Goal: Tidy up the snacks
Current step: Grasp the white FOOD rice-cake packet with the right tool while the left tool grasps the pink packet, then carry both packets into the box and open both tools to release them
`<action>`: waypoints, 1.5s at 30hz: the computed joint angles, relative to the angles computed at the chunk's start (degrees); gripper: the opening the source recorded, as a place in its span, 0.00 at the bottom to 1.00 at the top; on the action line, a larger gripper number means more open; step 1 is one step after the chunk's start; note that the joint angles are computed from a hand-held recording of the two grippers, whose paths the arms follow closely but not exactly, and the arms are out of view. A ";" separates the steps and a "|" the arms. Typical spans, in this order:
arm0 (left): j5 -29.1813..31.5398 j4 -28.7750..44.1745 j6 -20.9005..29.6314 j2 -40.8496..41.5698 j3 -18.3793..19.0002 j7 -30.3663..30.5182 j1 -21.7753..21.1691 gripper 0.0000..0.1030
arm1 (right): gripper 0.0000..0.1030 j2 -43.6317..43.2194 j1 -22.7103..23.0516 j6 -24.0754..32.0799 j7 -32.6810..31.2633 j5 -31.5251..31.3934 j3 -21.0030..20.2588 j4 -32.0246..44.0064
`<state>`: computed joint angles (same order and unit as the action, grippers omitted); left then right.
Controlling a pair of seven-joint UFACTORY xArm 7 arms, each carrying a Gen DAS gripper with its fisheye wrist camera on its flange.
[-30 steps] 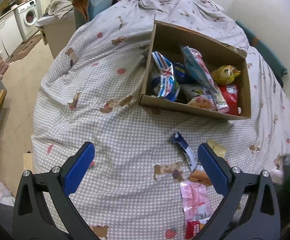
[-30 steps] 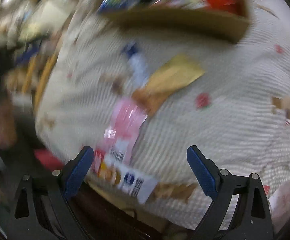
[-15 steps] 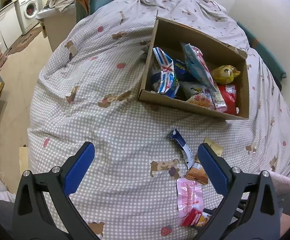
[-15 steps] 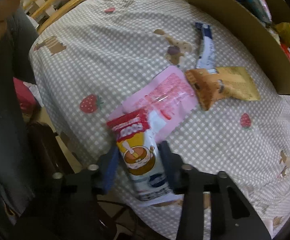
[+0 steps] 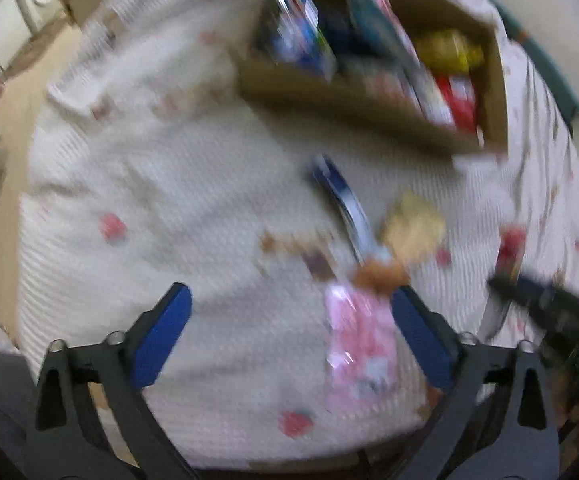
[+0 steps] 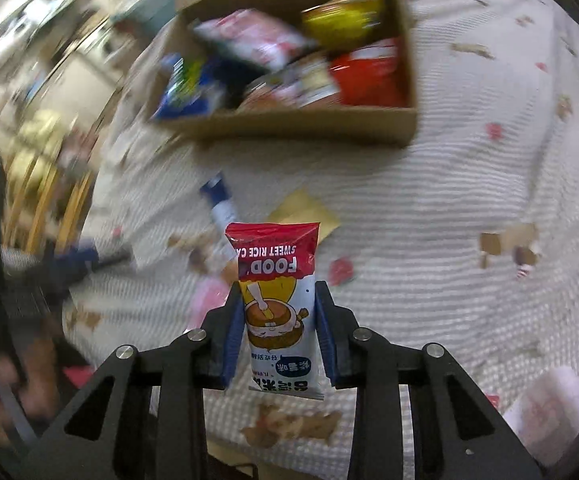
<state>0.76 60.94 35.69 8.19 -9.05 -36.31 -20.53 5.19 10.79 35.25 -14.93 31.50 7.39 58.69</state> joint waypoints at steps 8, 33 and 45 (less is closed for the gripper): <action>-4.30 4.76 5.19 9.19 -1.52 -2.96 -3.77 0.89 | 0.34 -1.89 -1.51 -1.06 0.63 4.42 -1.21 -0.78; 1.24 -4.33 7.11 -5.00 -0.22 0.39 -1.37 0.52 | 0.34 -2.84 -1.10 -0.69 -0.52 8.45 -1.49 -0.77; 11.58 -0.35 3.74 -8.09 1.04 -0.95 3.76 0.52 | 0.34 -1.96 -0.46 -3.09 -1.22 9.13 -0.77 0.62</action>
<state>12.35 60.59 39.43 0.10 -8.00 -37.26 -16.77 3.23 10.33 32.17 -16.14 40.63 6.62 59.32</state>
